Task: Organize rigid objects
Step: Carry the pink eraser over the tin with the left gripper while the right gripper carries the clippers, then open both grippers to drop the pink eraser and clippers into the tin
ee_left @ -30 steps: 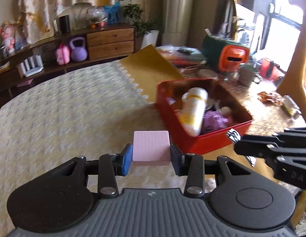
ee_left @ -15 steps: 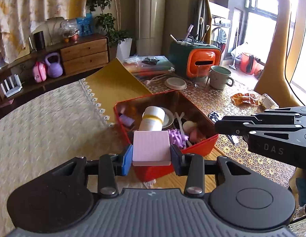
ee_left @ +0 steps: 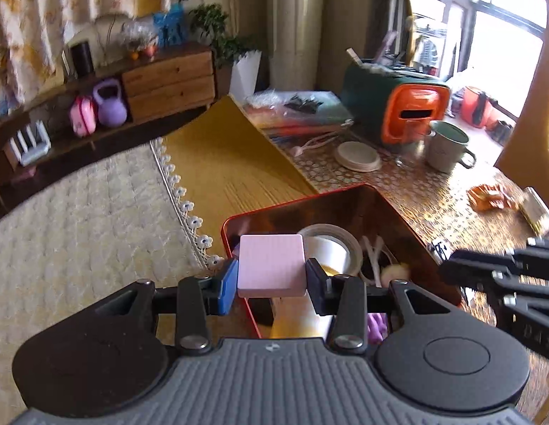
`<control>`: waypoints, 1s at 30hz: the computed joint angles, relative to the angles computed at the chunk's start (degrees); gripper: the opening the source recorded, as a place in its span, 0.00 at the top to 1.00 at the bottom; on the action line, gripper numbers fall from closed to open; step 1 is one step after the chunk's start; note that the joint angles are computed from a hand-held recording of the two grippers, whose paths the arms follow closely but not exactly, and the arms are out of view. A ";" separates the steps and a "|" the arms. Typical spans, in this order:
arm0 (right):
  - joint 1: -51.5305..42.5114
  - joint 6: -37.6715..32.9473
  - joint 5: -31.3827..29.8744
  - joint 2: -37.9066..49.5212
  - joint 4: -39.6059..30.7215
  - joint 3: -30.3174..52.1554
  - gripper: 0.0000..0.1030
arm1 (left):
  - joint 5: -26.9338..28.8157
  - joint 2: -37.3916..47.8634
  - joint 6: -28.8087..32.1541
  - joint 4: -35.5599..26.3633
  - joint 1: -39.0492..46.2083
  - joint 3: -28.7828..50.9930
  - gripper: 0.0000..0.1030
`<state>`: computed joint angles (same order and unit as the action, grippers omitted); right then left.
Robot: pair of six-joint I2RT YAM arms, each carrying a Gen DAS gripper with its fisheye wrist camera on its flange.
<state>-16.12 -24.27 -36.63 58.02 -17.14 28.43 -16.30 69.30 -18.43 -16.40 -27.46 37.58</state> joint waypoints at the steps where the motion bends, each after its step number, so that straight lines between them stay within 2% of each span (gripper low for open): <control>1: 0.67 0.59 0.63 1.69 1.34 0.30 0.90 | 0.73 1.32 0.11 0.82 0.90 0.42 0.61; 8: 5.52 3.01 5.60 11.56 8.95 2.62 0.90 | 1.88 12.04 2.01 6.26 3.88 4.44 0.61; 13: 7.94 3.69 7.69 15.50 11.47 3.09 0.90 | 4.55 16.86 1.71 7.95 4.93 6.72 0.61; 30: 10.93 2.26 10.21 17.62 13.45 1.58 0.89 | 8.28 23.40 -0.38 9.08 5.40 8.46 0.61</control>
